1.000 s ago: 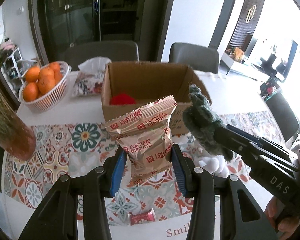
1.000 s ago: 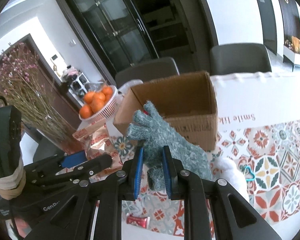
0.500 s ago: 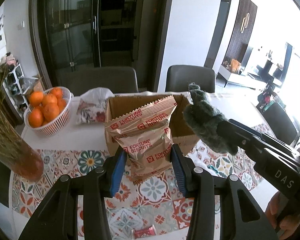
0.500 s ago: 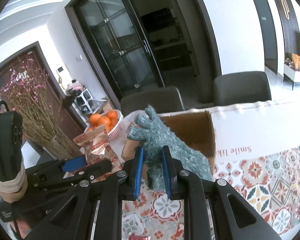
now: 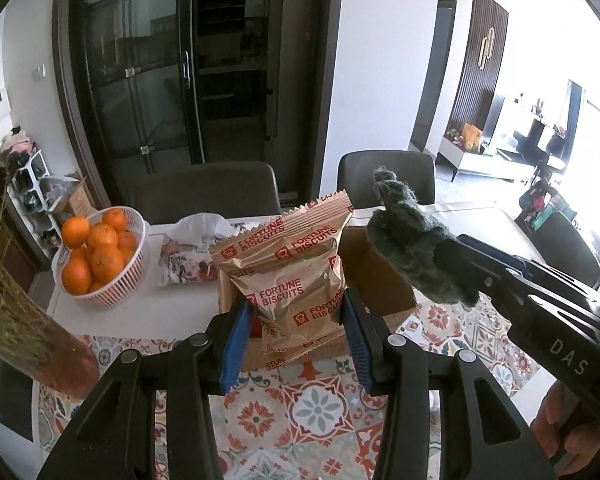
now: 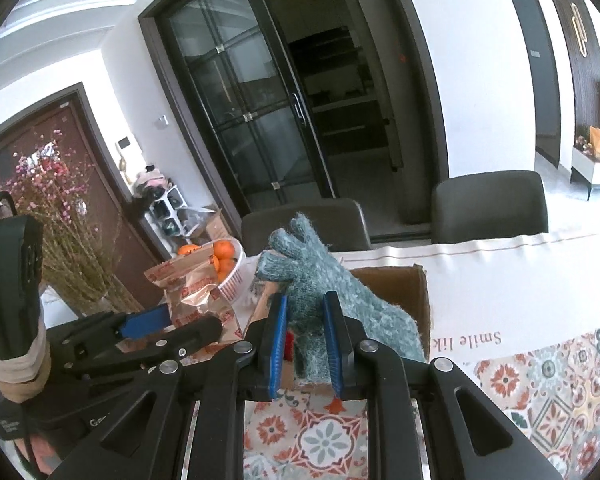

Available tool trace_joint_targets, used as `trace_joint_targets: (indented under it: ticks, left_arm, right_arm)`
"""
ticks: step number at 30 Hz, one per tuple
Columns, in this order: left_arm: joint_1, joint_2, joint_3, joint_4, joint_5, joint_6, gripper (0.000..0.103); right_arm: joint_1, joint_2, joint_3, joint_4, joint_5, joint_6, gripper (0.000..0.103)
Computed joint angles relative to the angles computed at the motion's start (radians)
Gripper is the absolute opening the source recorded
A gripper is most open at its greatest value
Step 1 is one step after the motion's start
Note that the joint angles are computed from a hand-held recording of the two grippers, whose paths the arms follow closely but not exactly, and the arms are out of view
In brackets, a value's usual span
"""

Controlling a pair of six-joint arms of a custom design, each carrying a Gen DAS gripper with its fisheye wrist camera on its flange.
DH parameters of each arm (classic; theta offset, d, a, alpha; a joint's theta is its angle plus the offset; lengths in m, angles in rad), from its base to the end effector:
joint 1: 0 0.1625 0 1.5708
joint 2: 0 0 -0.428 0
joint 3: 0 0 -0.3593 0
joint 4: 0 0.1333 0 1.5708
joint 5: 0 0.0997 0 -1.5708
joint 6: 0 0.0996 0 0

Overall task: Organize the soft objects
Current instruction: 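Lift biscuit packet in left tool while right tool carries glove to box, then open the left tool over the box while the right tool releases the glove inside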

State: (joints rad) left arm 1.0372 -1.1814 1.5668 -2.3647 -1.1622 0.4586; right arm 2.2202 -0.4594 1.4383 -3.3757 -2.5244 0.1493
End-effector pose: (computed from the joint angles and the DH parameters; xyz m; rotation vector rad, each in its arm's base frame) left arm -0.1682 -0.6245 0.3791 1.1803 2.4236 -0.5784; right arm 0.4612 -0.5213 0.0883 0.0624 -2.2724 1.3405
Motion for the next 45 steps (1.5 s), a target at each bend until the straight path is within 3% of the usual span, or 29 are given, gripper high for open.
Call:
trace_joint_targets:
  ticks: [23, 34, 38, 40, 41, 45]
  left_arm:
    - [0.043, 0.191, -0.144, 0.013, 0.041, 0.064, 0.044]
    - [0.071, 0.269, -0.209, 0.097, 0.051, 0.061, 0.045]
    - [0.075, 0.287, -0.215, 0.114, 0.068, 0.052, 0.052]
    - [0.073, 0.288, -0.209, 0.107, 0.083, 0.042, 0.071]
    - [0.071, 0.286, -0.201, 0.093, 0.091, 0.039, 0.072]
    - [0.070, 0.280, -0.190, 0.071, 0.113, 0.038, 0.072]
  right_arm:
    - [-0.115, 0.015, -0.064, 0.120, 0.087, -0.001, 0.020]
    - [-0.172, 0.009, -0.052, 0.183, 0.122, 0.044, 0.020]
    - [-0.189, 0.013, -0.058, 0.207, 0.124, 0.049, 0.027]
    - [-0.190, 0.014, -0.060, 0.212, 0.111, 0.058, 0.040]
    - [-0.189, 0.016, -0.064, 0.218, 0.097, 0.068, 0.048]
    - [-0.179, 0.014, -0.065, 0.243, 0.033, 0.098, 0.050]
